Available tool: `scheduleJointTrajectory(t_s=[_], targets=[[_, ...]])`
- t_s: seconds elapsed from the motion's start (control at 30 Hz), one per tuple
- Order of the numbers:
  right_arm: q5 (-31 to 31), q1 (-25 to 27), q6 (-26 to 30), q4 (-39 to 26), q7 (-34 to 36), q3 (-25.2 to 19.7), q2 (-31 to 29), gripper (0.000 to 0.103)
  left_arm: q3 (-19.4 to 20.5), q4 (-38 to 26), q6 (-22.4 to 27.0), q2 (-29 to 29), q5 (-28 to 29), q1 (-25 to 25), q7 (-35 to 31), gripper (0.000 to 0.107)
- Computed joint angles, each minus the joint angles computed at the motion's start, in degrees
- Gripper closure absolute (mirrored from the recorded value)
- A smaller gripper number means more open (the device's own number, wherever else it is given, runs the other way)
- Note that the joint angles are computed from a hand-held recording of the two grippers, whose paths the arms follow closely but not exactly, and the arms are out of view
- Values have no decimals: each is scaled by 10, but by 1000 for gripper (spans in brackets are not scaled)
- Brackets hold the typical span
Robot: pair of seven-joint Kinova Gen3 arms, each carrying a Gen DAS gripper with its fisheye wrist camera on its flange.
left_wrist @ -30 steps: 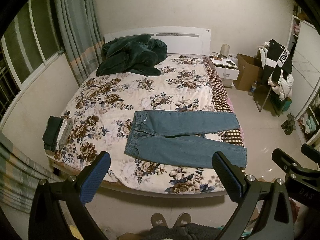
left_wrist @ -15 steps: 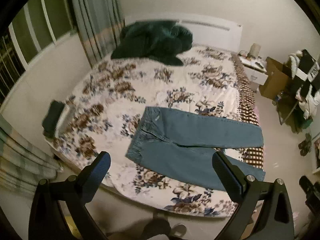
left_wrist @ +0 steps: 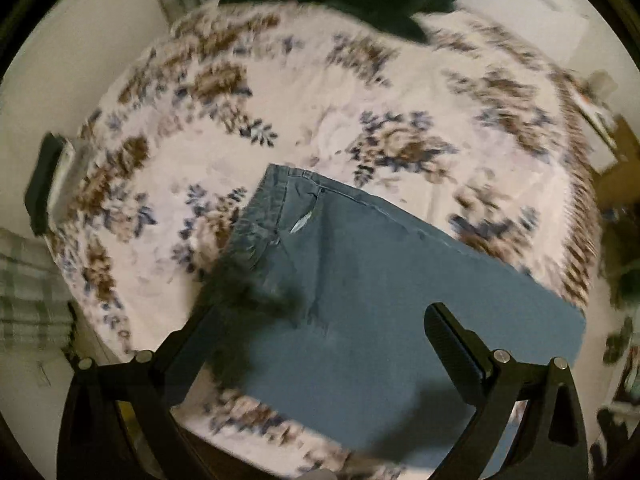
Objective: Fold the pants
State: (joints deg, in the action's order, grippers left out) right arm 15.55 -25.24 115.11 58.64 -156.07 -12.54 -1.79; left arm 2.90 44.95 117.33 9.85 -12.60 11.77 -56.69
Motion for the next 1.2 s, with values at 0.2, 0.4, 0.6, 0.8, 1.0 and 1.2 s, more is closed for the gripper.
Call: scheduleJointTrajectory(t_s=[0.2,0.4,0.6,0.8,1.0,1.2], targets=[[-18,132,-140,77,38,-10,110,0,-25,91,-124,86,72,-69,20,5],[-63,117,-235,90,76,120,215,0,-30,59,-151,204,112,-96,40,7],[-88,143,-217,26,93,141,315,0,-33,50,-138,254,135,-111,59,9],[-123,164,-159,-26,111,144,381,8,-55,171,-249,162,151,-108,97,55],[-171,194,-205,33,110,138,355,70,-33,319,-365,40,210,-173,19,90],[-150,172,-254,98,110,138,273,95,-44,384,-413,-49,263,-200,-41,100]])
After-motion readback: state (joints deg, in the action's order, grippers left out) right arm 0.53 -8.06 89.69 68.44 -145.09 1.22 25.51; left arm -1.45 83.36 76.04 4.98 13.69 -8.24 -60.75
